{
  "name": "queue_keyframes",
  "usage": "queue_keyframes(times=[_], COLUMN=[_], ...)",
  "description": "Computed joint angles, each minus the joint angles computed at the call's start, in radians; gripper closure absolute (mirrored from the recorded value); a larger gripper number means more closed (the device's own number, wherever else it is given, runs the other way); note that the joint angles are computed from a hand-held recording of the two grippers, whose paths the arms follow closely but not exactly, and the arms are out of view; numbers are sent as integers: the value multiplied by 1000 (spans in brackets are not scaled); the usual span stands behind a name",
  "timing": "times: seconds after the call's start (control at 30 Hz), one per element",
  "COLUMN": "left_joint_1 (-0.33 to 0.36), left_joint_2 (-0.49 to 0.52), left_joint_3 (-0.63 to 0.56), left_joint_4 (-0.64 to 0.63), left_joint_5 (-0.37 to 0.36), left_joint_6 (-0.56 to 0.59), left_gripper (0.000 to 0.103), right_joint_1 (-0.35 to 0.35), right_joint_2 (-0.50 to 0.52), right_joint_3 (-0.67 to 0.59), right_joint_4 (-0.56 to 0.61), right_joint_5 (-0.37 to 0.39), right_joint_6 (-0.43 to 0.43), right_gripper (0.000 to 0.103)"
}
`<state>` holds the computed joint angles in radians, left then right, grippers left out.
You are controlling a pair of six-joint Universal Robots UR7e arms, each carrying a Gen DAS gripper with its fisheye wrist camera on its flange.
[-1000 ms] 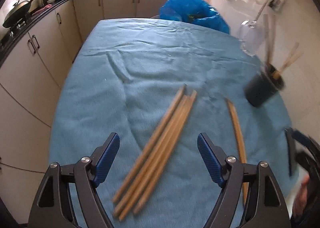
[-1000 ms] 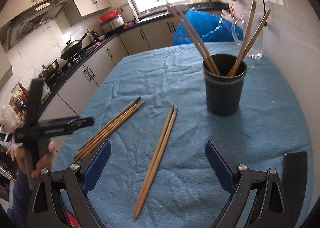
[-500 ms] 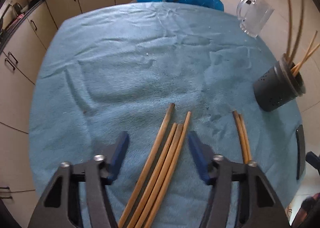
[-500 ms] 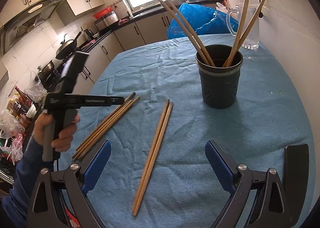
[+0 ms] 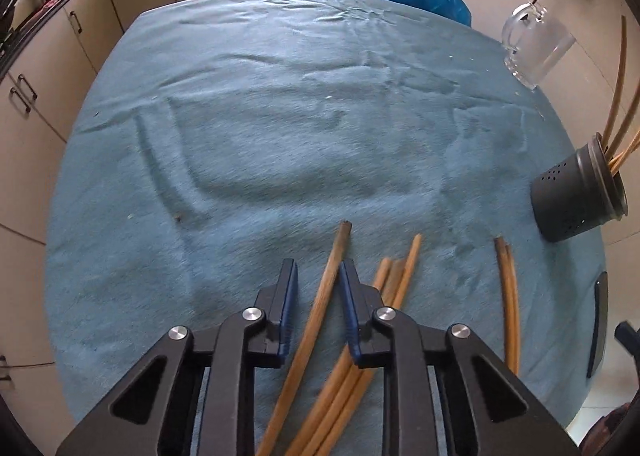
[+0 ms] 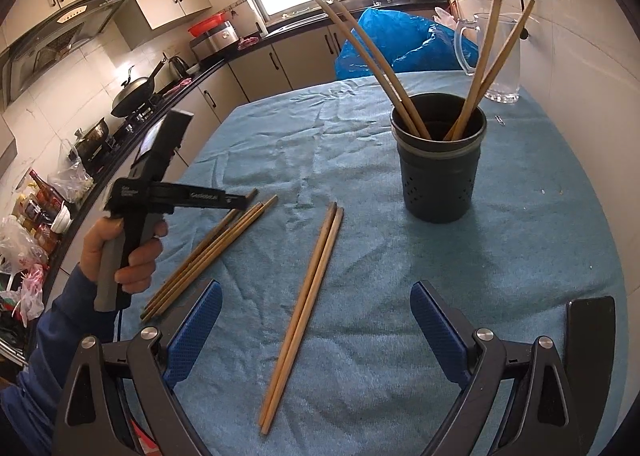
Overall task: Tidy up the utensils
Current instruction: 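Lower the left gripper onto a loose chopstick while the right gripper grasps another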
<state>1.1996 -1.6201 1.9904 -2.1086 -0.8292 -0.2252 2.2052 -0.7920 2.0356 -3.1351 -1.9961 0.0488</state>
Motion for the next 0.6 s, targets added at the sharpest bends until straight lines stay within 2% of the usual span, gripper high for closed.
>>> queue_keyframes(times=[0.17, 0.33, 0.43, 0.5, 0.57, 0.6], left_joint_1=[-11, -14, -19, -21, -17, -13], left_joint_2=[-63, -129, -150, -160, -167, -171], left_joint_3=[41, 74, 86, 91, 94, 96], left_joint_4=[39, 78, 89, 97, 89, 82], left_joint_5=[46, 53, 54, 54, 45, 38], left_joint_6=[-26, -83, -97, -98, -85, -75], left_gripper=[83, 86, 86, 86, 86, 86], right_joint_1=[6, 19, 11, 6, -14, -21], right_joint_2=[31, 107, 177, 229, 256, 265], right_joint_3=[-59, -199, -311, -380, -421, -434], right_joint_4=[33, 143, 259, 323, 380, 398], right_joint_5=[14, -12, -31, -75, -70, -63], right_joint_6=[6, -10, -11, -8, 9, 9], right_gripper=[8, 22, 31, 49, 57, 58])
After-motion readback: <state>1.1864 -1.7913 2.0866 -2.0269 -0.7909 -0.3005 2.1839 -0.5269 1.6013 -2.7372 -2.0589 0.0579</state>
